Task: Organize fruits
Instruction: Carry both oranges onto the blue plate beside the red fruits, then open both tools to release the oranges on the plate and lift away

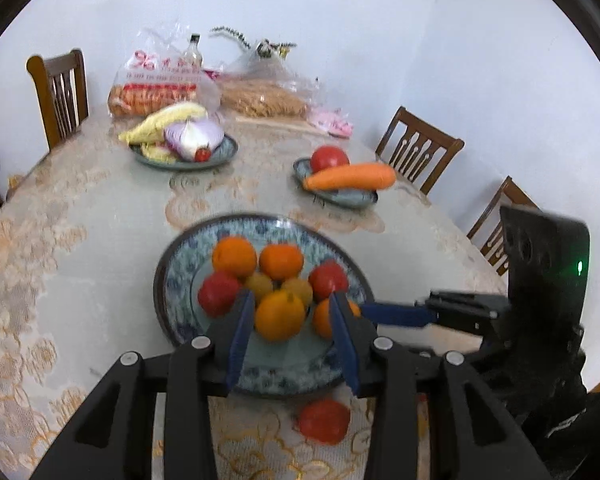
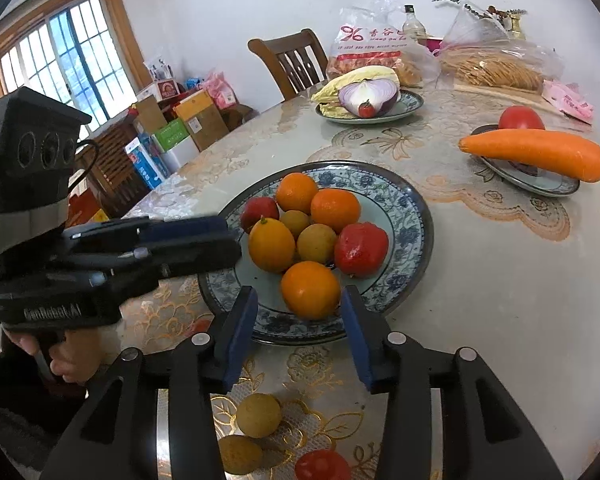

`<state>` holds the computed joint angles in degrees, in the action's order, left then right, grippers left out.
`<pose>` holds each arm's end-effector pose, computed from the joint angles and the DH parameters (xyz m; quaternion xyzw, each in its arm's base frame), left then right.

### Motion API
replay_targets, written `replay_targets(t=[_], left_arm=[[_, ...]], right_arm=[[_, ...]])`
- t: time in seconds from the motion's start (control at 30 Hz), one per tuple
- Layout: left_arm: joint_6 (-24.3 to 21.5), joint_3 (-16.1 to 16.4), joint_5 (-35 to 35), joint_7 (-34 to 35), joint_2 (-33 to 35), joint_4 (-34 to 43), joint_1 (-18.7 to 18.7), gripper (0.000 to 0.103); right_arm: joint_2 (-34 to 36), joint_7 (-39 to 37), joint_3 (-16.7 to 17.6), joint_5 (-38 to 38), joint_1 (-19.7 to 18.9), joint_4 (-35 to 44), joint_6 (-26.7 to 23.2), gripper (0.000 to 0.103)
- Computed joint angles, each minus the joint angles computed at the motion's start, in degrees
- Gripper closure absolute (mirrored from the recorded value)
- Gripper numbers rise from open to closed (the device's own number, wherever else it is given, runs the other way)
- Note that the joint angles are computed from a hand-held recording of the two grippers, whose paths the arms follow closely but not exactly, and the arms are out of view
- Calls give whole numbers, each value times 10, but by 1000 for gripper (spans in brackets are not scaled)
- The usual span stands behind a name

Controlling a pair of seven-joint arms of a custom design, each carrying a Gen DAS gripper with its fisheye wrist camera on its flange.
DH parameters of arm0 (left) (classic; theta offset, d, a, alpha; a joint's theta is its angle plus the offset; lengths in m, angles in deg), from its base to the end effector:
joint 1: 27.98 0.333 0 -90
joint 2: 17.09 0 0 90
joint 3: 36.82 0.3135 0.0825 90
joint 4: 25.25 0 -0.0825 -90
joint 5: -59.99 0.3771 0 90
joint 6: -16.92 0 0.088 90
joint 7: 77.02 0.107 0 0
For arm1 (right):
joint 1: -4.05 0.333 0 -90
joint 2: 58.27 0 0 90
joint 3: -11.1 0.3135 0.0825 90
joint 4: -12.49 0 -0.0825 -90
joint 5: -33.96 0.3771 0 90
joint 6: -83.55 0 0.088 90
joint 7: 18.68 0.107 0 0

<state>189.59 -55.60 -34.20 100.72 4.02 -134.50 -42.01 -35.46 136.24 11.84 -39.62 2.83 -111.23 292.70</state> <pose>0.5639 -0.2600 0.3368 -0.4779 0.7569 -0.4366 0.0905 0.5338 0.1189 0.2995 -0.7292 0.5417 -0.1129 0.4027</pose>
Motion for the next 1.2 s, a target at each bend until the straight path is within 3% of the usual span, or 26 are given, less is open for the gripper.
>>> replay_targets(t=[0.13, 0.23, 0.3, 0.4, 0.57, 0.7, 0.77, 0.83, 0.9, 1.0, 1.2], left_arm=[[-14, -4, 16, -6, 12, 20, 1, 64], [-26, -4, 95, -79, 26, 27, 1, 72], [-17, -17, 102, -83, 33, 28, 11, 77], [-12, -28, 116, -94, 28, 15, 25, 78], [34, -38, 151, -141, 28, -7, 34, 78], [41, -71, 66, -60, 24, 0, 68, 77], [25, -68, 22, -3, 16, 7, 64, 77], [12, -58, 27, 10, 13, 13, 49, 77], [3, -38, 97, -46, 20, 20, 24, 77], [-3, -6, 239, -189, 39, 25, -8, 78], [17, -55, 220, -195, 32, 0, 52, 79]], right_arm=[[-1, -3, -1, 4, -2, -4, 9, 58], [1, 0, -2, -2, -2, -3, 14, 58], [0, -4, -4, 2, 0, -5, 15, 58], [-1, -11, -7, 12, 1, -9, 17, 59], [-5, -37, -7, 46, 1, -21, 21, 60], [-2, -22, 1, 40, -11, -15, 19, 61], [1, -8, 4, 30, -13, -9, 14, 64], [6, 11, 6, 13, -16, 1, 9, 73], [12, 37, 7, -9, -19, 12, 11, 80], [14, 44, -2, -11, -11, 14, 18, 81], [12, 47, -8, -9, -8, 11, 19, 81]])
